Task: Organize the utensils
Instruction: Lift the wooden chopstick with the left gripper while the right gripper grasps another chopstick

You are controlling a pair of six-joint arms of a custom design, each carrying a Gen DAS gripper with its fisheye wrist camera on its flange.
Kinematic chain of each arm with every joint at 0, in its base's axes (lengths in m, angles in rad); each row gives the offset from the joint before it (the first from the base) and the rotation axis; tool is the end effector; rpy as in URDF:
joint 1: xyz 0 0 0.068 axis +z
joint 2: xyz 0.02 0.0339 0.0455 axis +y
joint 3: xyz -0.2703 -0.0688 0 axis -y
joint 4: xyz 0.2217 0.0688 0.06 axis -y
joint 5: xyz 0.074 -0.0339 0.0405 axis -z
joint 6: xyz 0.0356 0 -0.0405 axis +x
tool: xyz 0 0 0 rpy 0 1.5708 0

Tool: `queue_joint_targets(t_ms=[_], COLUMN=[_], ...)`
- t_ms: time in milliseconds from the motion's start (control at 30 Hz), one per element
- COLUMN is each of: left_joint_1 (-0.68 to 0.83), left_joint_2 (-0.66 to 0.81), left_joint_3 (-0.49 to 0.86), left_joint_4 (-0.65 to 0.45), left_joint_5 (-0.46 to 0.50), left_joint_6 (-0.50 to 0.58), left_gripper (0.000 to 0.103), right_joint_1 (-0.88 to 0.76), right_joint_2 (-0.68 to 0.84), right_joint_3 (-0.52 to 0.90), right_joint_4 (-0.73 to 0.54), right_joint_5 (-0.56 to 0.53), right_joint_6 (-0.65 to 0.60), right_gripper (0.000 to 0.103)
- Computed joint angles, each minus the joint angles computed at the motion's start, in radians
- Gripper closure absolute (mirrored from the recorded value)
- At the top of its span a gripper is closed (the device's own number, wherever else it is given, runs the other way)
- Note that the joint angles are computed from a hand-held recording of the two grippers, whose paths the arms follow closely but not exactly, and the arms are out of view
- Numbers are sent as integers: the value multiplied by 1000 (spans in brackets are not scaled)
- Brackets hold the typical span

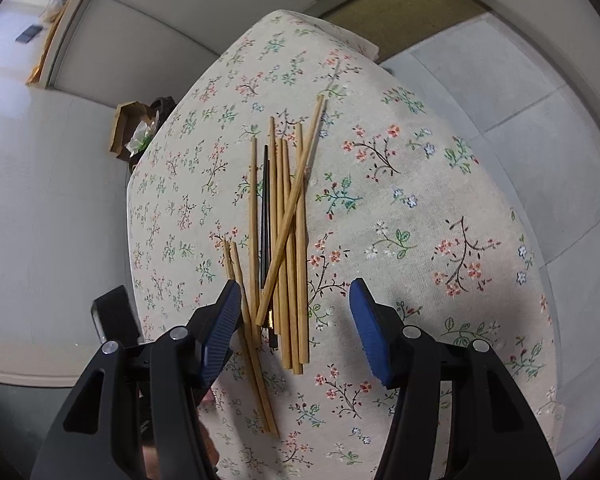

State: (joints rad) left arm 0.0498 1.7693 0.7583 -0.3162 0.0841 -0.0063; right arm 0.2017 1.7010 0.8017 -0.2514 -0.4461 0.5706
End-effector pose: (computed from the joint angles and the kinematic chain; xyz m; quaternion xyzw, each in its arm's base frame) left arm 0.2681 0.0104 0.1163 -0.0227 0.9915 -0.0391 0.1223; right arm 0.2745 0.0718 0.1484 0.1296 0.9461 0.2770 0.1069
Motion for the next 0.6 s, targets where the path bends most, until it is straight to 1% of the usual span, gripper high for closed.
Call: queue_joint_targets(t_ms=[100, 133, 233, 300, 333, 367, 400, 433, 533, 567, 600], left_joint_1=[22, 35, 46, 86, 143, 180, 227, 258, 378, 399, 449], left_joint_2=[-174, -258, -501, -620, -694, -722, -747, -771, -835, -853, -858], left_joint_3=[-47, -59, -86, -83, -69, -53, -28, -19, 4, 15, 23], left_joint_4=[-36, -64, -156, -209, -251, -271, -301, -321, -385, -403, -416], left_joint_5=[26, 52, 84, 130, 195, 239, 288, 317, 420, 433, 465], left_joint_6=[27, 33, 26, 33, 53, 67, 90, 105, 172, 182, 217], left_gripper=[97, 97, 97, 97, 97, 97, 97, 97, 97, 97, 97], right_joint_1=[25, 36, 95, 158, 193, 224, 246, 272, 358, 378, 395], right_joint_2=[6, 16, 53, 89, 117, 147, 171, 196, 266, 283, 305], right_joint_3=[9, 14, 31, 49, 63, 78, 92, 110, 181, 202, 232], right_joint_4=[0, 2, 17, 28, 37, 46, 49, 53, 61, 61, 53], right_joint_5=[31, 42, 79, 102, 99, 84, 72, 69, 126, 146, 164], right_joint_6=[-31, -36, -51, -59, -65, -69, -71, -69, -70, -68, -71], right_gripper=[48, 51, 55, 57, 57, 58, 61, 64, 64, 64, 64])
